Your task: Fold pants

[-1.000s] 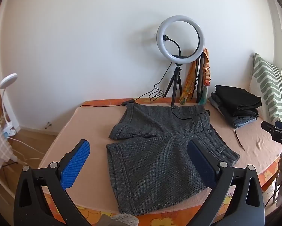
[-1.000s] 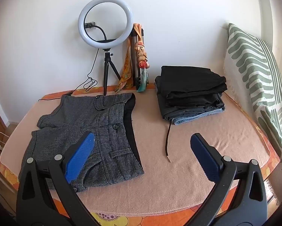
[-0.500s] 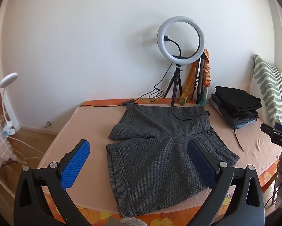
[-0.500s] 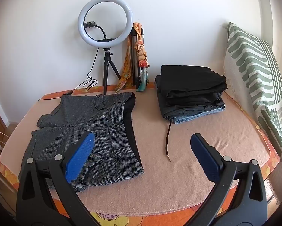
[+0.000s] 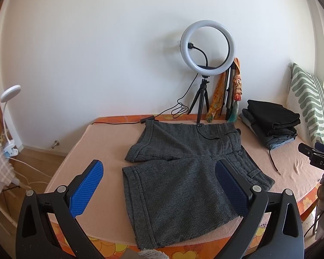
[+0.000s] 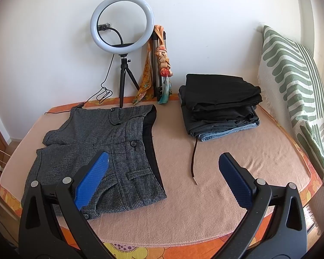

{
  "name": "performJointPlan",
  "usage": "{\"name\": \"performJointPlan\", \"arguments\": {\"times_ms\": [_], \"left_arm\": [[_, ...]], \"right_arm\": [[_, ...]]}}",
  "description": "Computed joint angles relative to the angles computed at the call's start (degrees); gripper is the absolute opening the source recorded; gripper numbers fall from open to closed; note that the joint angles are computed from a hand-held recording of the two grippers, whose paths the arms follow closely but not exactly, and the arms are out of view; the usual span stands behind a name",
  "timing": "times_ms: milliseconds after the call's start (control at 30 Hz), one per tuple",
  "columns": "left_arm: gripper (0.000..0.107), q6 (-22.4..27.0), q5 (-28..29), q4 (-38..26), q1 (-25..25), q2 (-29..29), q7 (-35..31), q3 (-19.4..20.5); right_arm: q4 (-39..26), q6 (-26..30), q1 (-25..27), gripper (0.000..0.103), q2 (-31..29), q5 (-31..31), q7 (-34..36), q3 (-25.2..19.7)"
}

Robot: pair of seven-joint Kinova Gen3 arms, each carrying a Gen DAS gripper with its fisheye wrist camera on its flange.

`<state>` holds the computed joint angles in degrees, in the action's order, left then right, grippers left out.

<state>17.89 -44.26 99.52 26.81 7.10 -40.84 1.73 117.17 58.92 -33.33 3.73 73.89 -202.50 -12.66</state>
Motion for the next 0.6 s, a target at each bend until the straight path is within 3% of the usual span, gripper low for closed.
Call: {"name": "performJointPlan", "arguments": {"times_ms": [600], "left_arm": [[0.103, 0.8, -4.2, 0.7, 0.6, -0.3, 4.4, 0.7]], "right_arm": [[-0.1, -0.2, 0.1, 0.103, -0.1, -0.3, 0.4, 0.0]]}}
